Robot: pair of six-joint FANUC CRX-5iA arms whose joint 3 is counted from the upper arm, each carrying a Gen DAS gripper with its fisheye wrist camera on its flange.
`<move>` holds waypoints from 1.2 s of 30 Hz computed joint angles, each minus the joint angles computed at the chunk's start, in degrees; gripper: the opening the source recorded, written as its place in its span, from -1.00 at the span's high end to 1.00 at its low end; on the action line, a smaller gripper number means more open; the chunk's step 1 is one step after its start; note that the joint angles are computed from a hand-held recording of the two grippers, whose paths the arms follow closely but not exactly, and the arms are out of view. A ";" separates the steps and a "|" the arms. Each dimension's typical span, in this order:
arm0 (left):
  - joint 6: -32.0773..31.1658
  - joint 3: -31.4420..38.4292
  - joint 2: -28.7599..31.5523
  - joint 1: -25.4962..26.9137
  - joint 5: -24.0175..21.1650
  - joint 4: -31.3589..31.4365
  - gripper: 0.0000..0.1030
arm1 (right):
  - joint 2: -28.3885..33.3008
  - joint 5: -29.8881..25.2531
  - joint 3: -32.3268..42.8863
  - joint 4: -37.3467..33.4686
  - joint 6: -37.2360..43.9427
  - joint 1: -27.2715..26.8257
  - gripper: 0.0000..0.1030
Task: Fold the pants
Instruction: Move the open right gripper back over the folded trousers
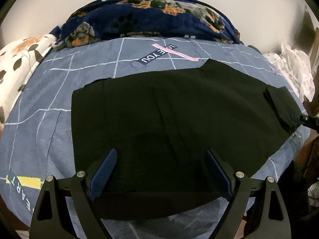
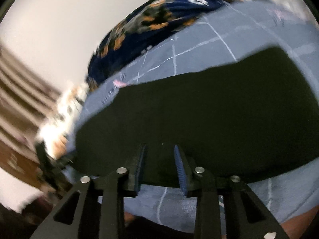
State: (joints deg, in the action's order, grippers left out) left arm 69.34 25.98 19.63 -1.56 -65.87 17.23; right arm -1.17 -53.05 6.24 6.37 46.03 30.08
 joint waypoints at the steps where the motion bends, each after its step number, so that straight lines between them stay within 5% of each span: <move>1: -0.26 -0.33 -0.15 0.06 0.27 0.17 -0.73 | 1.10 -1.95 0.81 2.53 0.29 1.32 0.00; 7: -1.23 -1.03 -0.39 0.25 0.72 0.78 -0.73 | 6.00 -10.89 1.50 17.03 -0.86 6.55 -0.13; 12: -1.37 -1.32 -0.61 0.26 0.85 0.77 -0.73 | 7.21 -13.37 0.74 21.73 -0.80 8.25 -0.28; 18: -0.93 -1.46 -0.64 0.16 0.87 0.86 -0.73 | 6.71 -13.31 -0.12 23.13 -2.31 8.21 0.09; 22: -0.75 -1.40 -0.54 0.13 0.84 0.94 -0.73 | 6.40 -12.02 0.71 20.90 -1.63 7.94 0.50; 36: -0.60 -1.58 -0.43 0.46 0.87 1.57 -0.73 | 4.22 -6.84 1.39 10.93 -4.14 4.01 0.74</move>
